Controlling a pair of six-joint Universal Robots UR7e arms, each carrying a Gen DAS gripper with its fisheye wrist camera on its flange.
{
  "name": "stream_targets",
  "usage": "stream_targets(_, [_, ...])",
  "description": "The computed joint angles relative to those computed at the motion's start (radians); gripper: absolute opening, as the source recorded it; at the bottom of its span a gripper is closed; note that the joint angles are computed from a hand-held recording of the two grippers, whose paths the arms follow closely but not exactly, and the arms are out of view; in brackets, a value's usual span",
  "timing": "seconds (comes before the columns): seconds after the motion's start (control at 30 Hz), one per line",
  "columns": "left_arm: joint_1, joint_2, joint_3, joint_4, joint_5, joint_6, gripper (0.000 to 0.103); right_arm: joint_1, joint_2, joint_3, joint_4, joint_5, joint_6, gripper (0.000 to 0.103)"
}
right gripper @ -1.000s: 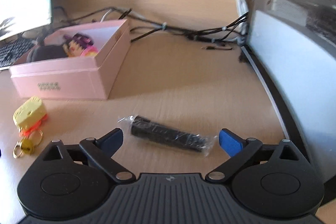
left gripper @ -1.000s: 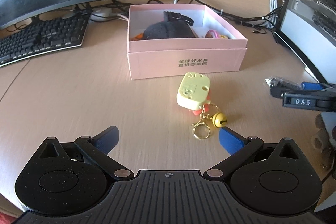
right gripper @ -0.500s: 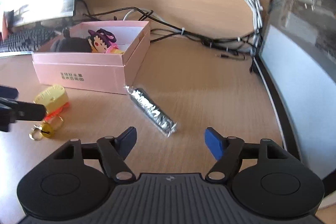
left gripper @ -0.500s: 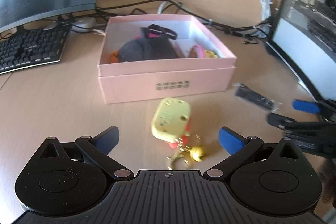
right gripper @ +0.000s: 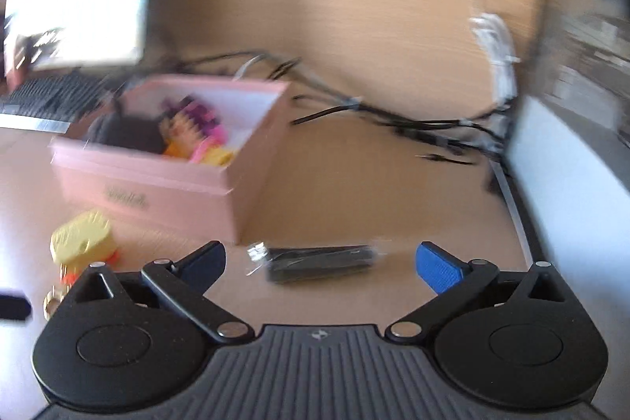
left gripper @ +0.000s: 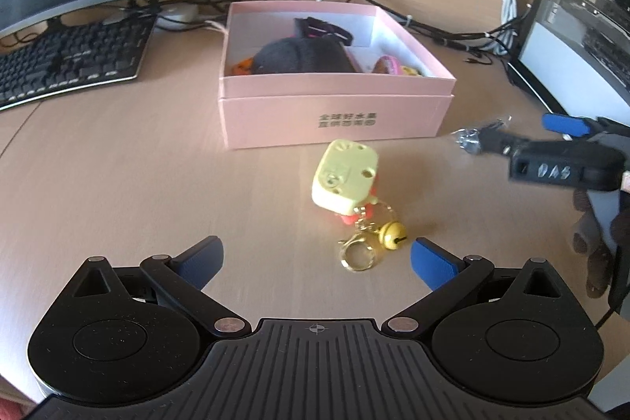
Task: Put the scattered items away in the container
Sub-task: 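Grasp the yellow cheese keychain with the left gripper while the right gripper grasps the bagged stick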
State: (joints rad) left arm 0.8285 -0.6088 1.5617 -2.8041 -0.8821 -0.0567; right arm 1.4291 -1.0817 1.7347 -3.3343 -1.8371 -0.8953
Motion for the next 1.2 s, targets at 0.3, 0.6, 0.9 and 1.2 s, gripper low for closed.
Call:
stream_targets(0.3, [-0.006,-0.041,0.055,-0.016,0.007,-0.04,0.103,-0.021,0.048,-0.132,0.206,-0.002,0.03,0.103])
stream_targets(0.6, [0.003,0.038,-0.042,-0.057,-0.002,0.04,0.103,-0.021,-0.04,-0.045,0.256,0.075,0.048,0.089])
stream_targets(0.9, [0.016,0.158,-0.205,0.004,0.012,0.108,0.072,-0.033,-0.223,0.152,0.343,0.109,0.033,0.089])
stream_targets(1.2, [0.008,0.186,-0.212,-0.042,0.042,0.19,0.053,-0.036,-0.284,0.197,0.35,0.13,0.034,0.089])
